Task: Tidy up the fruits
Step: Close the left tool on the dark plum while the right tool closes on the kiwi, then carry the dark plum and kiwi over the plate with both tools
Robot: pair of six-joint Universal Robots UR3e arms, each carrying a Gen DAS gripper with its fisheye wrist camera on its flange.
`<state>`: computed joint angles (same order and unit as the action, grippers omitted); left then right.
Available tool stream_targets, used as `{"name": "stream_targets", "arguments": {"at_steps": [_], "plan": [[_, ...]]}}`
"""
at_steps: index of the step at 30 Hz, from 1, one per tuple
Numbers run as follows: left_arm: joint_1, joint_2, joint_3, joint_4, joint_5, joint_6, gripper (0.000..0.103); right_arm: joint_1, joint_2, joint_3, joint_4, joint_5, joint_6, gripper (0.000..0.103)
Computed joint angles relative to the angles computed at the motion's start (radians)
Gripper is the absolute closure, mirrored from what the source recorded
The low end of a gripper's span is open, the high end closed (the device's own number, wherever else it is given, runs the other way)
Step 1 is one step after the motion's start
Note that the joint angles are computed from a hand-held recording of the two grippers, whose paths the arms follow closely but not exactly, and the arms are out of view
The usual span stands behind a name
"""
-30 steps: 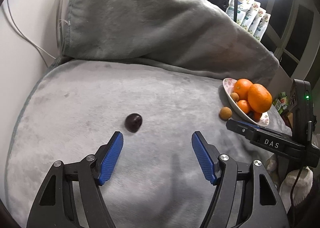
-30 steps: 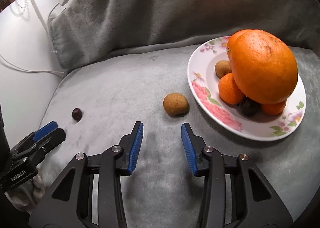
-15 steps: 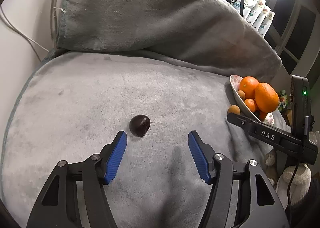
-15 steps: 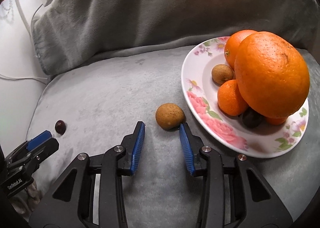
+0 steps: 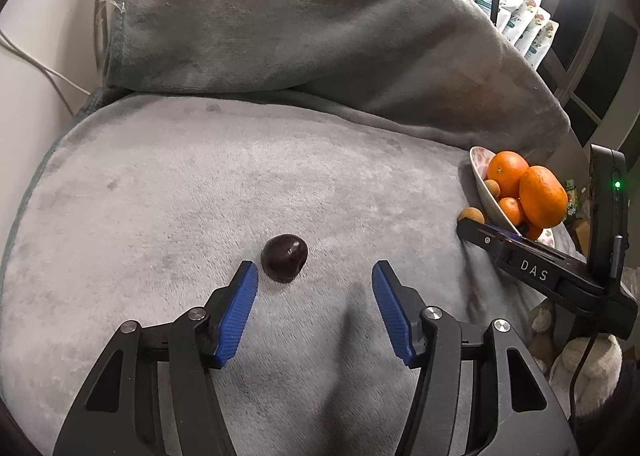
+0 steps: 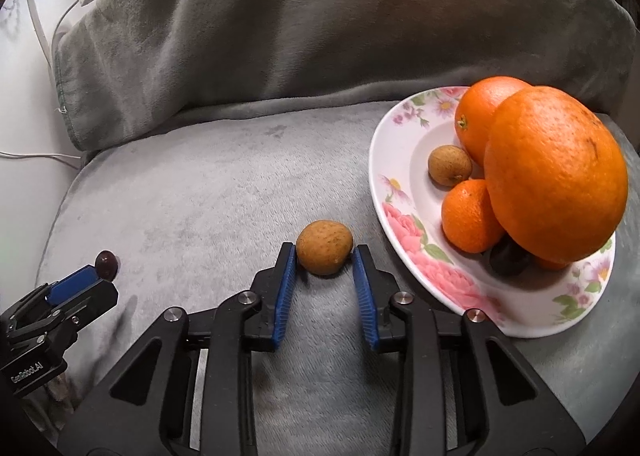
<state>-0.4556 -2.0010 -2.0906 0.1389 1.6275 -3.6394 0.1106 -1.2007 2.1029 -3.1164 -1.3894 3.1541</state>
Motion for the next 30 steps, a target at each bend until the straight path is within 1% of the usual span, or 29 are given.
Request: {"name": "stream_targets", "arguments": {"at_steps": [3,6,8,10,12,13,23,30], "plan": [[0.008,-0.003,0.012,-0.019,-0.003,0.001,0.046,0.017,0.027,-0.029,-0.001,-0.006,0.008,0.073],[0.005,-0.015,0.043,-0.050,0.011,0.007,0.052,0.025,0.047,-0.049,-0.004,-0.001,0.013,0.073],[0.012,-0.026,0.061,-0.067,0.010,0.006,0.061,0.019,0.046,-0.045,-0.007,0.010,0.010,0.073],[0.015,-0.032,0.068,-0.070,0.012,0.007,0.066,0.005,0.035,-0.027,-0.013,0.027,0.001,0.073],[0.011,-0.033,0.072,-0.074,0.025,0.002,0.075,-0.003,0.032,-0.019,-0.017,0.040,-0.005,0.073],[0.010,-0.033,0.070,-0.073,0.031,0.001,0.081,-0.009,0.029,-0.014,-0.018,0.049,-0.009,0.073],[-0.022,-0.016,0.074,-0.079,0.080,-0.010,0.081,-0.054,-0.004,0.034,-0.039,0.124,-0.042,0.074],[-0.065,0.026,0.070,-0.074,0.116,-0.032,0.081,-0.091,-0.082,0.102,-0.050,0.180,-0.095,0.074]]}}
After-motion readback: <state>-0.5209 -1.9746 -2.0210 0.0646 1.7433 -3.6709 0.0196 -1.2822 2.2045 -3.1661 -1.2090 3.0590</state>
